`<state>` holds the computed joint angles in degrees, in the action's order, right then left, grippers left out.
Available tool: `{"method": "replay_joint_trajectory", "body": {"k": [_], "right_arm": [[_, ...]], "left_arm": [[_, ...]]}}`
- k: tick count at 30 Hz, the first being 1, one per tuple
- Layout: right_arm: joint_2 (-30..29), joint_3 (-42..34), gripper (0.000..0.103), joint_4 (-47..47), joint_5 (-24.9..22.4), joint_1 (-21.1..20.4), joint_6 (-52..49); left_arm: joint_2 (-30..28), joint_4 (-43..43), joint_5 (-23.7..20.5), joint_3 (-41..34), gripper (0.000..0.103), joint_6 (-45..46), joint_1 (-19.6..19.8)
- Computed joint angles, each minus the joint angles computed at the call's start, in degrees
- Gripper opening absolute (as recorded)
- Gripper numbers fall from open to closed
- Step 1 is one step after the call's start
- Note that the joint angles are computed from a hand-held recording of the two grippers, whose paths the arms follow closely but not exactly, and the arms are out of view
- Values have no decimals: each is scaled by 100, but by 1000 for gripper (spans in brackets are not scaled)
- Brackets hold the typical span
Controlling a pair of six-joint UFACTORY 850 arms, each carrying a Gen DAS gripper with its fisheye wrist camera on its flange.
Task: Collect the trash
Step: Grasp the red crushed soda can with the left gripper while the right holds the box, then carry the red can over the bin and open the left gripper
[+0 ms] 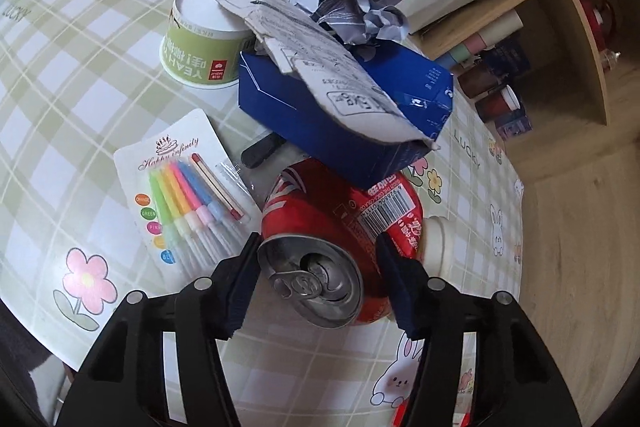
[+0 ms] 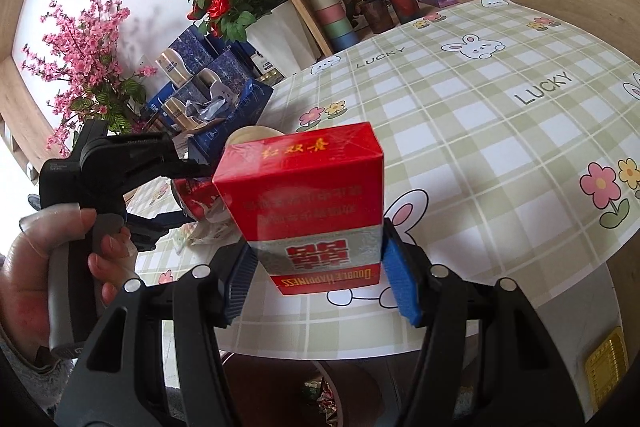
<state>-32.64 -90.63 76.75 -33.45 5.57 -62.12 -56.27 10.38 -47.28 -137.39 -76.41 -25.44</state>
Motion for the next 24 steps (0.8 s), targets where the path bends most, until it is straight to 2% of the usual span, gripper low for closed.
{"method": "replay_joint_trajectory", "body": {"k": [5, 8, 15, 24], "right_arm": [[104, 47, 60, 145, -59, -29, -148], [139, 62, 60, 155, -26, -18, -146], [265, 193, 60, 155, -1, 24, -98], [368, 273, 60, 27, 15, 30, 65]], "left_arm": [[727, -149, 688, 1178, 56, 109, 13], [1061, -198, 928, 1670, 55, 65, 20], [1575, -780, 1662, 2452, 55, 50, 125], [2079, -326, 2122, 3016, 55, -459, 139]]}}
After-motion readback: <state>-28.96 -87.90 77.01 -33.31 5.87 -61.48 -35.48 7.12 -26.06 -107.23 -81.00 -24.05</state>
